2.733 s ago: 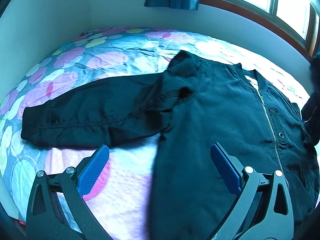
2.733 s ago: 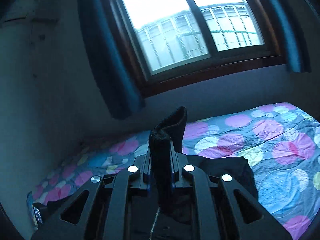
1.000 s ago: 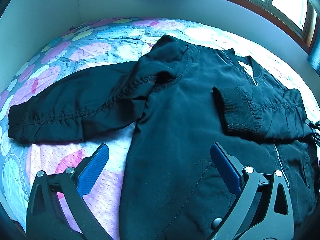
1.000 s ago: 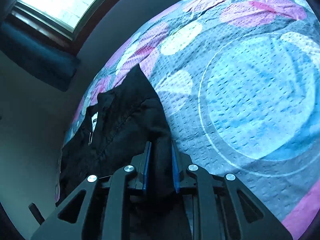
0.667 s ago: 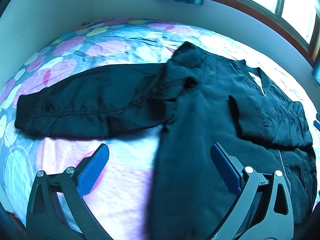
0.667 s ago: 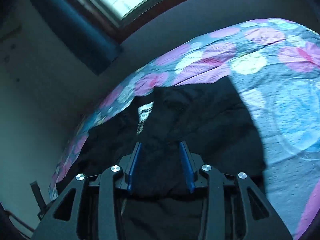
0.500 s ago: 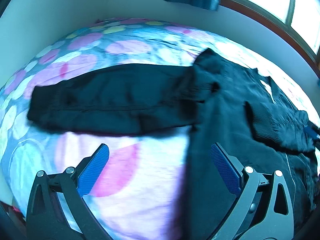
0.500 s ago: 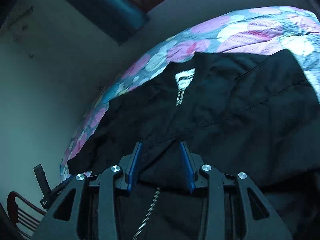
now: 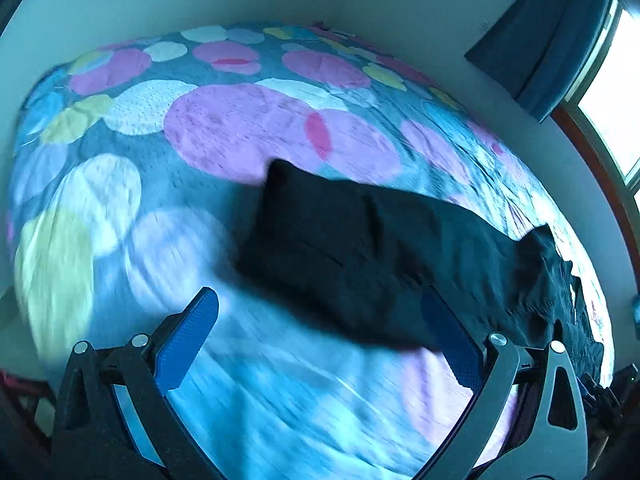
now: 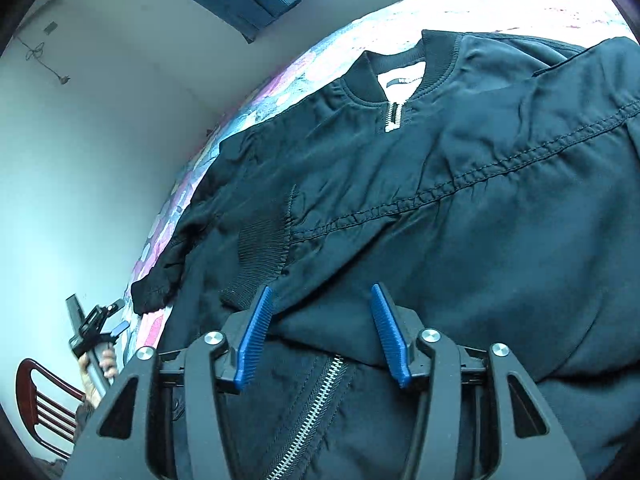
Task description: Fold small clothes
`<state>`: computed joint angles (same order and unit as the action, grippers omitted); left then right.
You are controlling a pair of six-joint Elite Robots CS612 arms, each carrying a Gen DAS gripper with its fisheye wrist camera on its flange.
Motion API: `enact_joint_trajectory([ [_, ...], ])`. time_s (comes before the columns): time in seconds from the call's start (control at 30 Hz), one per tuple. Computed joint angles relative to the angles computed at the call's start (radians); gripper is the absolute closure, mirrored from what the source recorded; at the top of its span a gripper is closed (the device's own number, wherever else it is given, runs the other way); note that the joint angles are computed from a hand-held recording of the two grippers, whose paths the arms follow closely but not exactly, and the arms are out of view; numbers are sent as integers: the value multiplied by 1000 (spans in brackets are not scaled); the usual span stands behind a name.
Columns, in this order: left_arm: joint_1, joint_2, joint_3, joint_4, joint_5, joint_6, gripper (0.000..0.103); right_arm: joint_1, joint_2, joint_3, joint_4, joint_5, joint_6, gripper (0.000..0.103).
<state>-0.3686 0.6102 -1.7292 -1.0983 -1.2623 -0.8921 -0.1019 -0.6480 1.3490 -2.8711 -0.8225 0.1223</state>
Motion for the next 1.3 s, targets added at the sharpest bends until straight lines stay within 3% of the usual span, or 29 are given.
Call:
enact_joint_trajectory([
  [0.13, 57, 18, 19, -84, -130, 65, 2, 2, 5, -7, -1, -3, -8, 44],
  [0.17, 72, 22, 28, -114, -177, 68, 2, 2, 5, -7, -2, -1, -9, 43],
  [0.27, 86, 21, 50, -169, -220, 75, 2, 4, 7, -8, -9, 1, -6, 41],
  [0.33, 104, 29, 59, -228, -304, 44, 2, 4, 11, -16, -7, 3, -11, 40],
  [0.5, 103, 34, 58, -241, -317, 45, 5, -1, 13, -14, -11, 18, -10, 40],
  [0.53, 101, 35, 55, -237, -312, 46, 6, -1, 13, -14, -13, 21, -6, 40],
  [0.67, 80, 4, 65, -113, -220, 74, 31, -3, 20, -18, -31, 31, 16, 40],
  [0.77, 50, -38, 97, 17, -103, 110, 52, -4, 23, -18, -41, 35, 24, 40],
  [0.83, 31, -57, 111, 70, -28, 131, 61, -4, 23, -18, -43, 35, 22, 40],
  [0.9, 12, -74, 120, 114, 48, 136, 78, -4, 24, -18, -48, 33, 26, 40],
  [1.07, 12, -81, 81, 133, 128, 61, 85, -5, 24, -18, -46, 34, 20, 40],
  [1.2, 34, -75, 63, 116, 69, 13, 86, -4, 24, -17, -50, 35, 23, 40],
  [1.3, 24, -91, 75, 109, 86, 29, 87, -5, 25, -17, -51, 39, 24, 40],
])
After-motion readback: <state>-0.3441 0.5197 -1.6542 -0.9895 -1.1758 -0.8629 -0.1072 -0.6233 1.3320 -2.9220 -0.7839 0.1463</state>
